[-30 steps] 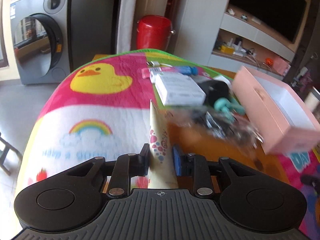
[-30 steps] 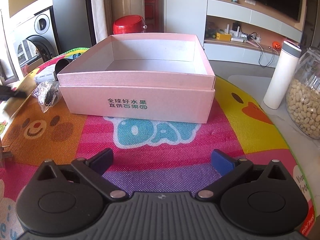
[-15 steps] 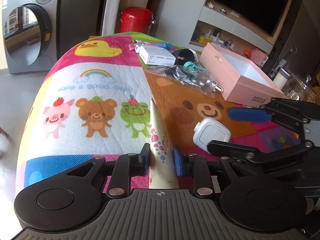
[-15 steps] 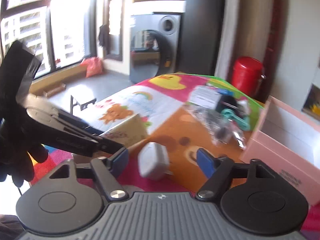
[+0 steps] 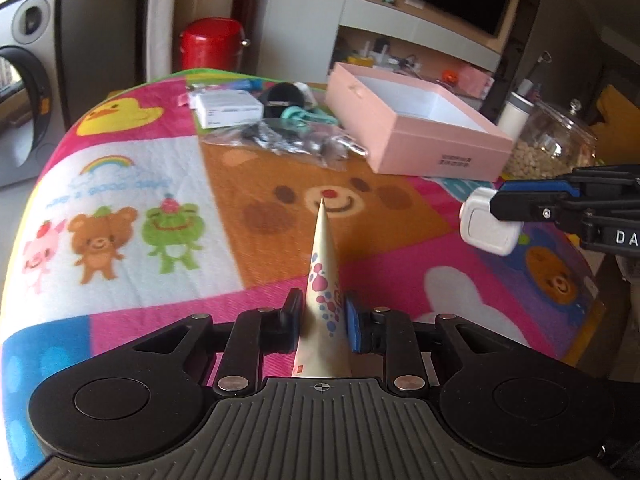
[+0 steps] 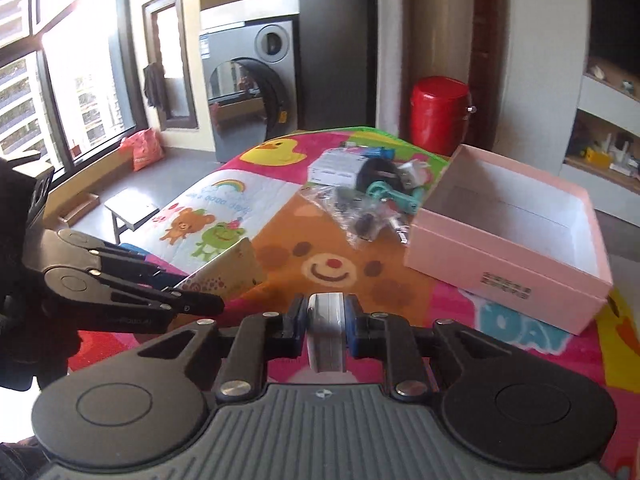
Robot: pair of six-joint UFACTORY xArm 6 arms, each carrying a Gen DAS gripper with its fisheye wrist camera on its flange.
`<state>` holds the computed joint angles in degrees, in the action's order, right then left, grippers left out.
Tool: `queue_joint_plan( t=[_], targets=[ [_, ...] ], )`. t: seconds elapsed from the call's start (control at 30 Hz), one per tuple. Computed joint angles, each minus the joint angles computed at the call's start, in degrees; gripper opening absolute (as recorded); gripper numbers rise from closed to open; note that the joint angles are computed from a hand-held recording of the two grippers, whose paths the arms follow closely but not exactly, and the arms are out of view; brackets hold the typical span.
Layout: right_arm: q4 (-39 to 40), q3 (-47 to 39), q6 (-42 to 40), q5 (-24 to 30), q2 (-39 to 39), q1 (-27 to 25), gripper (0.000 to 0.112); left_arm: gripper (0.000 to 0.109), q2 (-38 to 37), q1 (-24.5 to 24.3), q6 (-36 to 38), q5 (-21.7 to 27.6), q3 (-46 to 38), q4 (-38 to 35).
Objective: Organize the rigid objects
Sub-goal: 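Grasp the white charger with the right tool while the left tool holds the tube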
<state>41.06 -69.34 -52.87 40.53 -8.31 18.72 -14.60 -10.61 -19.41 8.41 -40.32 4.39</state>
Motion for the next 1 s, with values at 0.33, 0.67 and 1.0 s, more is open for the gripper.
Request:
queue_joint_plan(
  t=[0.33,0.67,1.0],
  targets=[
    [4.4,7.7,0.0,-7.0,-6.4,-7.0,0.019,0.025,9.2,-7.9,23.3,2.1,-12.0,-23.4],
    [14.2,8.6,-6.9,-5.9,-6.5,-11.1,0.019,0.019,28.8,-4.7,11.8,-2.8,-47.7,-11.2],
    [10.4,9.1,-2.7,-8.1,-4.4,-11.4,0.019,0.024,35.8,-3.6,20.2,1.0,-53.5,-30.9]
  ],
)
